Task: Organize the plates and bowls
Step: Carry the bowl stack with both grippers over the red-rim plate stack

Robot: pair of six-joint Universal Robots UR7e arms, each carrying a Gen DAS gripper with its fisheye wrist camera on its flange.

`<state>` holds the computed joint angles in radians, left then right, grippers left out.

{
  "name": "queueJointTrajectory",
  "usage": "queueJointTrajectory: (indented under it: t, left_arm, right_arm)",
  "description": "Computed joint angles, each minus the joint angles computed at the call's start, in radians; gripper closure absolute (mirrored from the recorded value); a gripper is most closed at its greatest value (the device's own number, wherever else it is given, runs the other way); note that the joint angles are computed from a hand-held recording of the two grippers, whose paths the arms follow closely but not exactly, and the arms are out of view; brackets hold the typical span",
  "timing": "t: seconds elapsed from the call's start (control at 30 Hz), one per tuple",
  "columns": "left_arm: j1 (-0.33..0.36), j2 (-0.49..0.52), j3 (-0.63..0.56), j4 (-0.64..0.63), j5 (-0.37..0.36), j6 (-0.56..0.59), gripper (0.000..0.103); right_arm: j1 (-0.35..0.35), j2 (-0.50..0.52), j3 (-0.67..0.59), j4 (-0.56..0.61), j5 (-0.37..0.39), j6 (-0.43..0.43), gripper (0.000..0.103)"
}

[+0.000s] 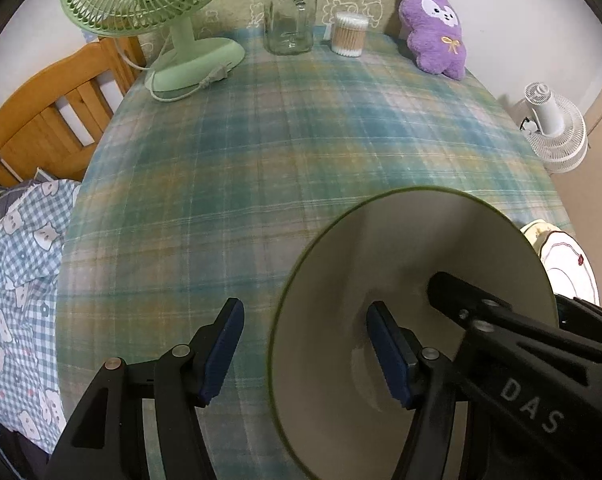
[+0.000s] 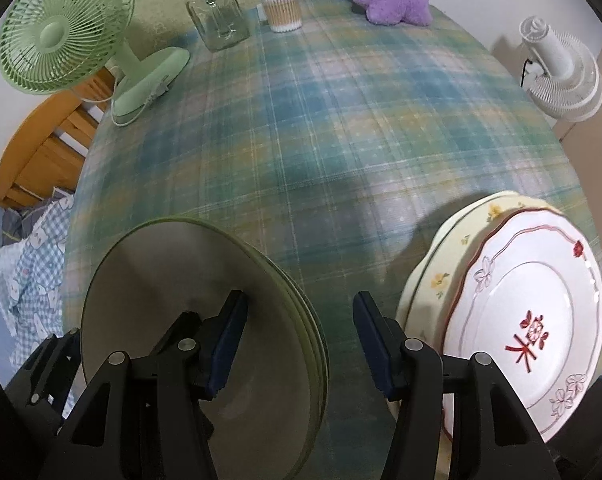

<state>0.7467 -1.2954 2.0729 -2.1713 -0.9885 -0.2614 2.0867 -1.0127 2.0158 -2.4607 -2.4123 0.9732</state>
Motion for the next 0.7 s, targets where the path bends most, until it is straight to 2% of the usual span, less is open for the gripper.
queueJointTrajectory:
  t: [0.17,0.23,0.33,0.7]
  left_arm:
    - [-0.004,0.006,0.0,0.002,-0.012,0.027,0.038]
    - [-0.004,0.007,-0.002,0.003,-0.015,0.023,0.04]
    - [-0.008,0.004,-0.002,0.005,-0.03,0.032,0.05]
    - [-0.005,-0.007,-0.015,0.045,-0.049,0.006,0.053]
  right_arm:
    - [-0.004,0.007,-0.002,-0.023,0.038,-0.034,0.058]
    - [-0.001,0.01,-0.01,-0.008,0.034,-0.029,0.059]
    - [0.0,0.01,-0.013,0.003,0.035,-0.029,0.06]
    - [0.021,0.016,-0.035,0.062,0.022,0.021,0.06]
